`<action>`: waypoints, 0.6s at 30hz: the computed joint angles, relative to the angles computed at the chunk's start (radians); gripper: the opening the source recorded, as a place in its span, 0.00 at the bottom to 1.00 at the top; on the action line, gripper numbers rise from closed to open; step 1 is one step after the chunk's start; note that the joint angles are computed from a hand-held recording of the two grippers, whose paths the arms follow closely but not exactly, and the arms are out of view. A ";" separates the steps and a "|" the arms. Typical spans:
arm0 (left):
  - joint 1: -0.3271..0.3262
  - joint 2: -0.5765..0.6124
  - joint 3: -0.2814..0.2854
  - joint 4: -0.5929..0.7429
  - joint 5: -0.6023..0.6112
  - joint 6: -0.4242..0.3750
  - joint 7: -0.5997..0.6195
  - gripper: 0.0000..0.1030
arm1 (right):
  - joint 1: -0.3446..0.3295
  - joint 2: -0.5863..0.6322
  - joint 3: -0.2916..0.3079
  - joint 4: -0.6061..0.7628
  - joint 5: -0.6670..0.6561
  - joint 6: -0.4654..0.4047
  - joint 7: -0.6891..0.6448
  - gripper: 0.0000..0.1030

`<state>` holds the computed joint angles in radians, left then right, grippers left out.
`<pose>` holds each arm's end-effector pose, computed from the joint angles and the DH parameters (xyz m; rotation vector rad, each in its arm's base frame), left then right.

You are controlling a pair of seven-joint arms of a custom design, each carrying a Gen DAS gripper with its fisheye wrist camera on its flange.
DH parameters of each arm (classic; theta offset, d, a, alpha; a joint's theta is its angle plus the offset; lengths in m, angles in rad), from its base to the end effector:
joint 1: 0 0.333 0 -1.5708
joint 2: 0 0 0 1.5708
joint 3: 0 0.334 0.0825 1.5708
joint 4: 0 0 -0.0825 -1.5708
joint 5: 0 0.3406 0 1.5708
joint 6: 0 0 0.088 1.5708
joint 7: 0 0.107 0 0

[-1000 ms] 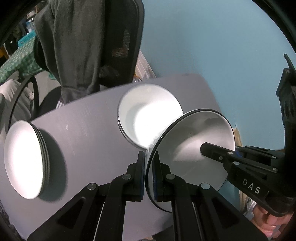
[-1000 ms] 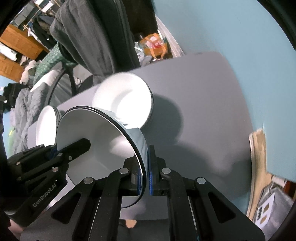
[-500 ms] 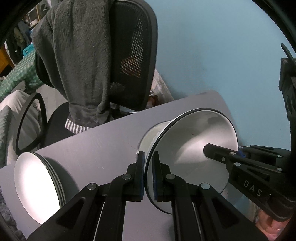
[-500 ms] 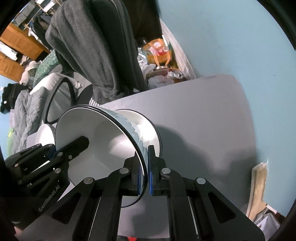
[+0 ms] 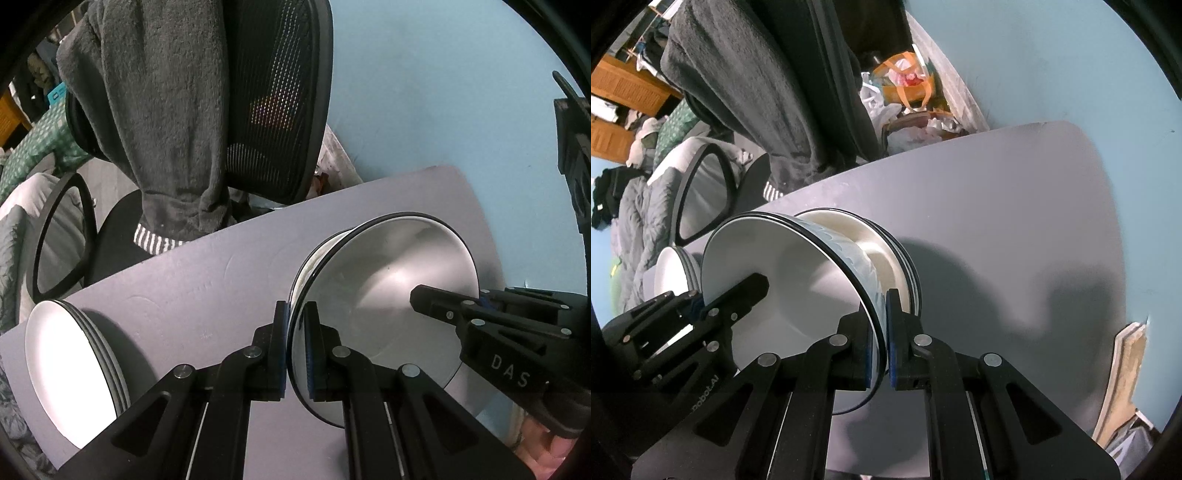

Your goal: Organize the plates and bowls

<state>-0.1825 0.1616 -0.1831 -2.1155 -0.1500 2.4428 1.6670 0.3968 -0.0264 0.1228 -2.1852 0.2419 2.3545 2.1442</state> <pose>0.5167 -0.1945 0.4015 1.7866 -2.5544 0.3352 0.4410 0.2565 0.4611 -1.8284 2.2544 0.1939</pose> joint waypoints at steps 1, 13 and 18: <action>-0.001 0.003 0.000 0.002 0.005 -0.001 0.000 0.07 | -0.001 0.001 -0.001 0.002 0.002 -0.003 -0.003 0.06; -0.014 0.018 0.005 0.024 0.049 -0.031 -0.053 0.09 | -0.004 0.015 0.004 0.031 -0.028 -0.062 0.012 0.14; -0.012 0.007 0.004 0.017 0.050 -0.030 -0.056 0.24 | 0.000 0.013 0.005 0.036 -0.044 -0.064 0.022 0.17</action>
